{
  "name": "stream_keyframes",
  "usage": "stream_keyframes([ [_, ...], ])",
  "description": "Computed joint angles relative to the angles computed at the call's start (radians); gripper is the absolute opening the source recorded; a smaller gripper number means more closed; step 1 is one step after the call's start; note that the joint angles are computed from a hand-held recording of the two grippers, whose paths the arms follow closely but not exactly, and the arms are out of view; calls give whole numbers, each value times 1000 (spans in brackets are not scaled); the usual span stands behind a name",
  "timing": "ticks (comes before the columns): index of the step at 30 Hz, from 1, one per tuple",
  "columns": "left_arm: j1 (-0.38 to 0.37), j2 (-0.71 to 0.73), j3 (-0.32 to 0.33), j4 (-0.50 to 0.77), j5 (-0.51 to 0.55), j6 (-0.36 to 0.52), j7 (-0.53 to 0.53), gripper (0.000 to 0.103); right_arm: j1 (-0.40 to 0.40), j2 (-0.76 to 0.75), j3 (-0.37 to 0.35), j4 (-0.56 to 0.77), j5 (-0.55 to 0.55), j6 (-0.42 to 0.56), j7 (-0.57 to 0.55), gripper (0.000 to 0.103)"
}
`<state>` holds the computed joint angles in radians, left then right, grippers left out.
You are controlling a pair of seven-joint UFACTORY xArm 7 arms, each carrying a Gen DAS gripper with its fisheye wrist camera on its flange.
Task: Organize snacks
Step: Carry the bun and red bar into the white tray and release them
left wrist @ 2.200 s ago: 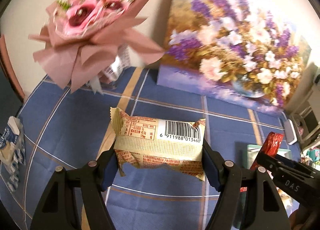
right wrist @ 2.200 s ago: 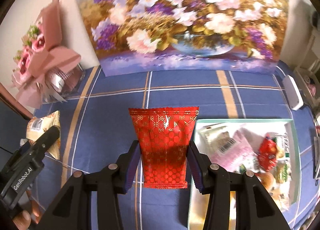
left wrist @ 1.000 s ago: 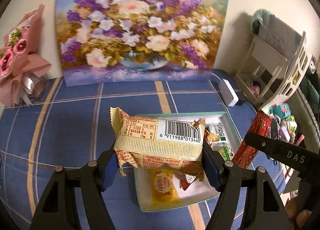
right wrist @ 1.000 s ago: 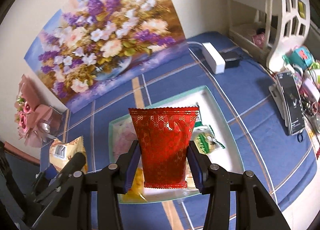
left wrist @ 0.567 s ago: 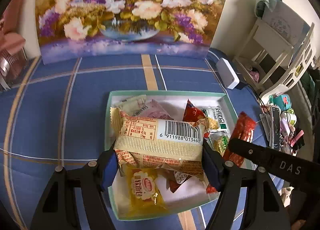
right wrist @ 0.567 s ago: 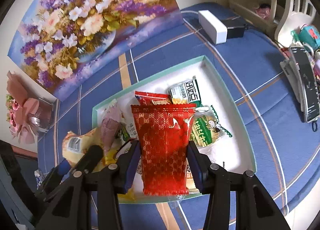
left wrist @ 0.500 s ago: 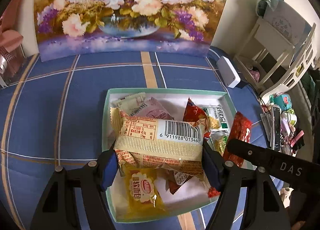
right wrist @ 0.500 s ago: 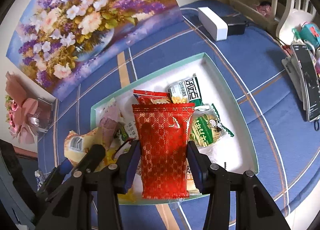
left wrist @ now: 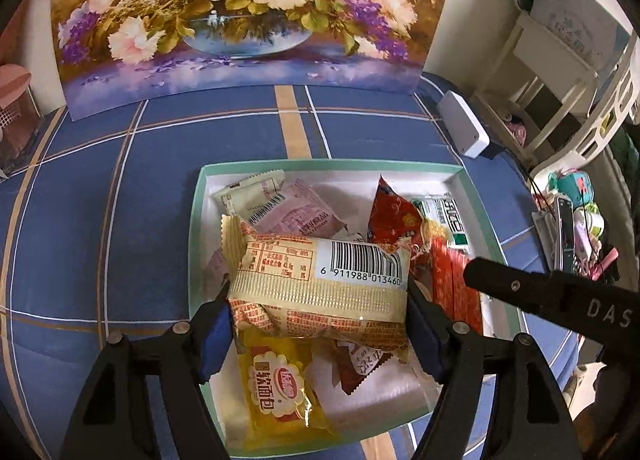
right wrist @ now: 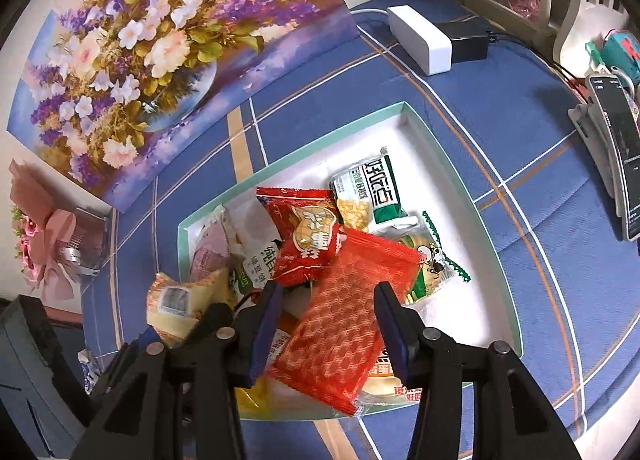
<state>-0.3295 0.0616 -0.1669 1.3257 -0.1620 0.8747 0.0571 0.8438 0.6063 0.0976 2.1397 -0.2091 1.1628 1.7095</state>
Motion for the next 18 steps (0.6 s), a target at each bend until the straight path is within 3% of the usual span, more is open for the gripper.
stream_keyframes([
  [10, -6, -15, -3, 22, 1, 35, 20, 79, 3, -24, -3, -22, -14, -3, 16, 52],
  [18, 9, -34, 11, 45, 31, 81, -30, 79, 4, -25, 2, -13, -23, 6, 16, 52],
])
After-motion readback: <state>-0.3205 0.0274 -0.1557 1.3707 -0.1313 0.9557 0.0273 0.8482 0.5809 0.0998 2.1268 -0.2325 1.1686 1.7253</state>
